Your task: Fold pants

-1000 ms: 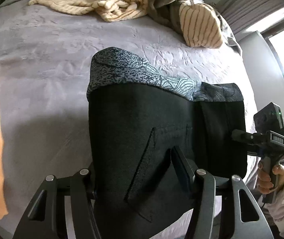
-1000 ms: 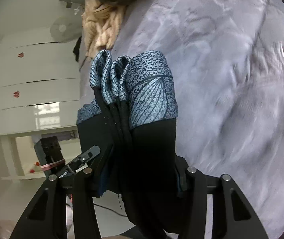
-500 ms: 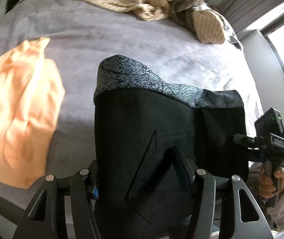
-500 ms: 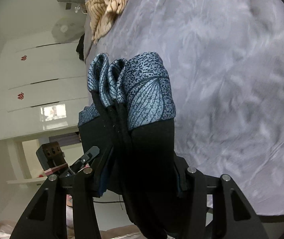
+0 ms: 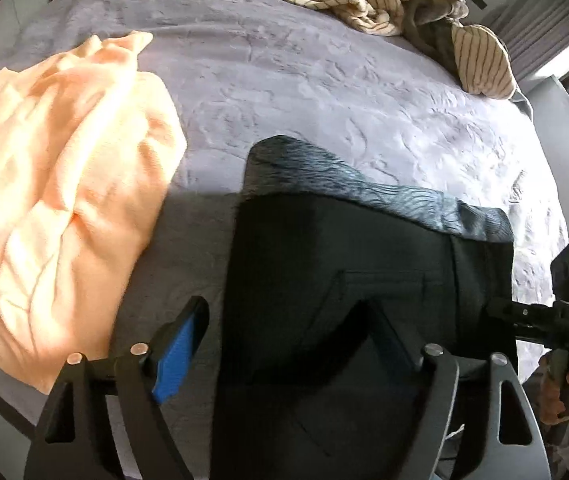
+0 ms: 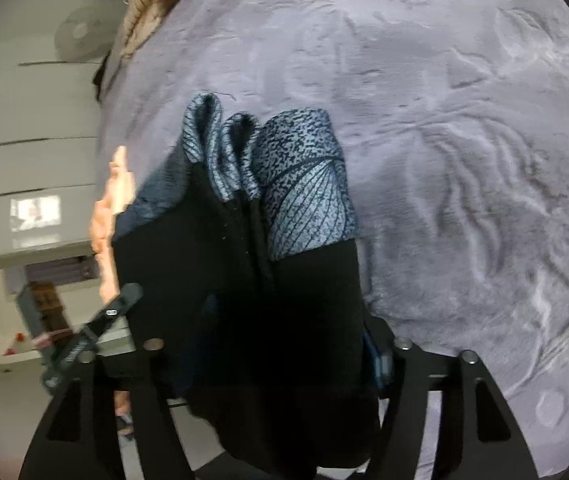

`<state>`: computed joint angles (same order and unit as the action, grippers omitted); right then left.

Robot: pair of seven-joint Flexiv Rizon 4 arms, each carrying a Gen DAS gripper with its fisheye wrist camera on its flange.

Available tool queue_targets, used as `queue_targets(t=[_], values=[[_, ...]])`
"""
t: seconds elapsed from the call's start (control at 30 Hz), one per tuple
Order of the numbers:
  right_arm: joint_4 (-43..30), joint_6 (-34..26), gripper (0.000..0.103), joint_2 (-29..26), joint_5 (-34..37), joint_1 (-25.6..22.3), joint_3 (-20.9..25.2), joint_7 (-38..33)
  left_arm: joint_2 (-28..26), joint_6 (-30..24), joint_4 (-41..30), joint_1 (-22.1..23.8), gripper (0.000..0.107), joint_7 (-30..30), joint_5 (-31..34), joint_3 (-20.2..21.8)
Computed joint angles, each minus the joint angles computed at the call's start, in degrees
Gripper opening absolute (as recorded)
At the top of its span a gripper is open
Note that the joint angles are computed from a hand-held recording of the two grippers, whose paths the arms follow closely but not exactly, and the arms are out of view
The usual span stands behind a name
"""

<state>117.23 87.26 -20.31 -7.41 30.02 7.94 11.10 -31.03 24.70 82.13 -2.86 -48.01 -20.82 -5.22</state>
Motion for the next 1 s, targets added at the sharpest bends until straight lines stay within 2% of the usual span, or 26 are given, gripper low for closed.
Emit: queue_targets(t=[0.1,0.2,0.27,0.47,0.67,0.83,0.93,1.0], values=[[-1.01,-5.59,0.076,1.38,-0.68,-0.67,1.05,-0.68,0.01,-0.09,-0.61,-0.27,0.086,-0.22,1.3,0.46],[-4.23,-17.23,0.079,3.34,0.1,-2.46,3.74,-2.91,1.18,1.6,-0.14,-0.83,0.087,0.32,3.55,1.09],[-5.6,-22.46,0.079,4.52,0.11,-2.42,4.14,-2.85,2.38,2.08,0.45,-0.81,0.087,1.24,4.63,1.4],[-8.37,-33.73,0.082,7.55,-2.67,-0.37,5.06,-0.62,6.81,2.73,3.5,-0.46,0.087,4.18,5.5,1.84],[-11.52,-41.45,0.084,8.83,-5.21,1.23,5.65,1.73,10.32,4.02,5.6,-2.39,0.087,2.47,9.55,2.88],[-16.52,-47.09,0.085,7.05,-6.32,2.05,5.51,0.48,12.14,5.03,7.16,-2.89,0.087,4.34,9.71,2.23],[-21.01,-53.71,0.086,5.46,-7.38,3.1,5.27,-1.05,12.87,5.95,8.0,-3.13,0.103,5.1,9.6,2.16],[-22.92,-56.15,0.089,4.67,-8.13,3.72,5.09,-1.83,13.21,5.88,8.42,-2.95,0.103,5.99,8.55,1.92]])
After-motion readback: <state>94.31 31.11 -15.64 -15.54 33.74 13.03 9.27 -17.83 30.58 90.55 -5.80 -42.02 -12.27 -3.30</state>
